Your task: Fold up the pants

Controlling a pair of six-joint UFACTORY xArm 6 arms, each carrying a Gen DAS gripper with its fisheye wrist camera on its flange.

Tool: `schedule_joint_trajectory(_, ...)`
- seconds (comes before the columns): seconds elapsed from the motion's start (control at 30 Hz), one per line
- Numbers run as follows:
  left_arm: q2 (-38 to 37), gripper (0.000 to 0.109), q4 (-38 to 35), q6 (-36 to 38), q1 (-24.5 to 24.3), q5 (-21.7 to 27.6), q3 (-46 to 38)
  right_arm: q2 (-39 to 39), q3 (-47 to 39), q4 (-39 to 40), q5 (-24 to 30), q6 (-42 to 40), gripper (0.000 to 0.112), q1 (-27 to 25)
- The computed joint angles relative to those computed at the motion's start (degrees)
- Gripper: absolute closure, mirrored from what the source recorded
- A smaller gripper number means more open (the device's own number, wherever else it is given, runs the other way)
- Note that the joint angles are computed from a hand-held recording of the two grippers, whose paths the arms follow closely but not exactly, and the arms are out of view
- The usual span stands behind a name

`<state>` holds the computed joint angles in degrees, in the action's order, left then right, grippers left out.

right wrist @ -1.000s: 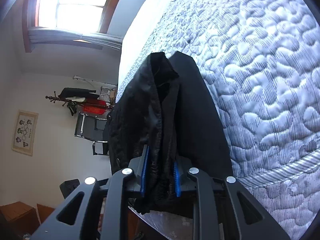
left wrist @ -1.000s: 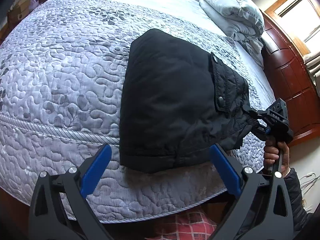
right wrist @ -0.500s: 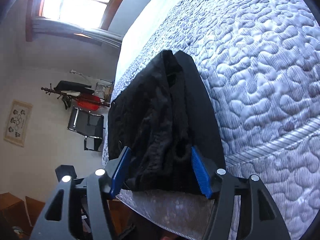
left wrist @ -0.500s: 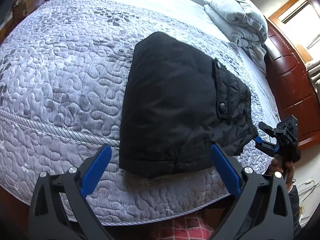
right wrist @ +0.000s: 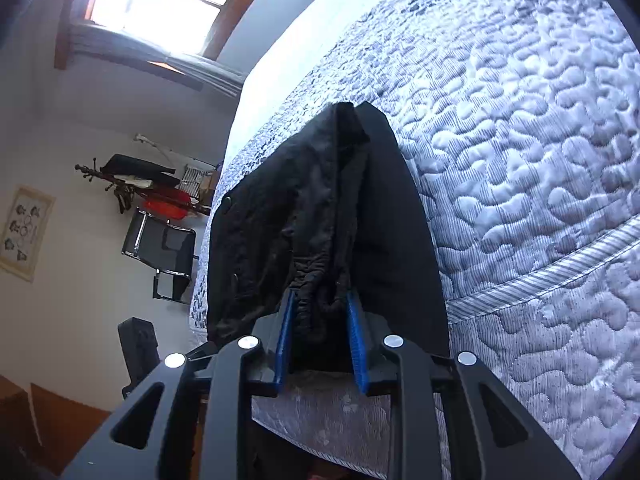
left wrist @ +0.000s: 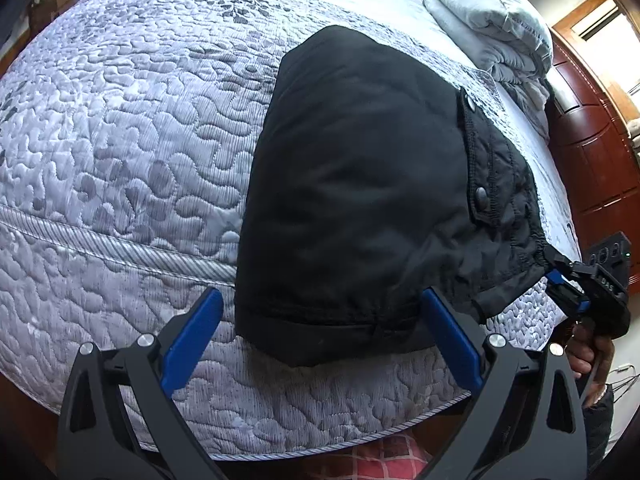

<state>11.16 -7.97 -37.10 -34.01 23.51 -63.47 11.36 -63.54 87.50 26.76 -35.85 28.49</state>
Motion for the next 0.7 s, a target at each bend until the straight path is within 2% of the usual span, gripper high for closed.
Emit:
schedule_joint_trajectory(0.43, 1.75, 0.01, -2.98, 2.27, -0.07, -0.36, -0.98, 2.15, 0.91, 6.0, 1.4, -2.32, 0.087, -1.16)
schedule_joint_trajectory(0.7, -0.97, 0.01, -3.85, 4.23, -0.2, -0.66, 0.58, 0.7, 0.64, 0.27, 0.57, 2.49, 0.082, -0.57)
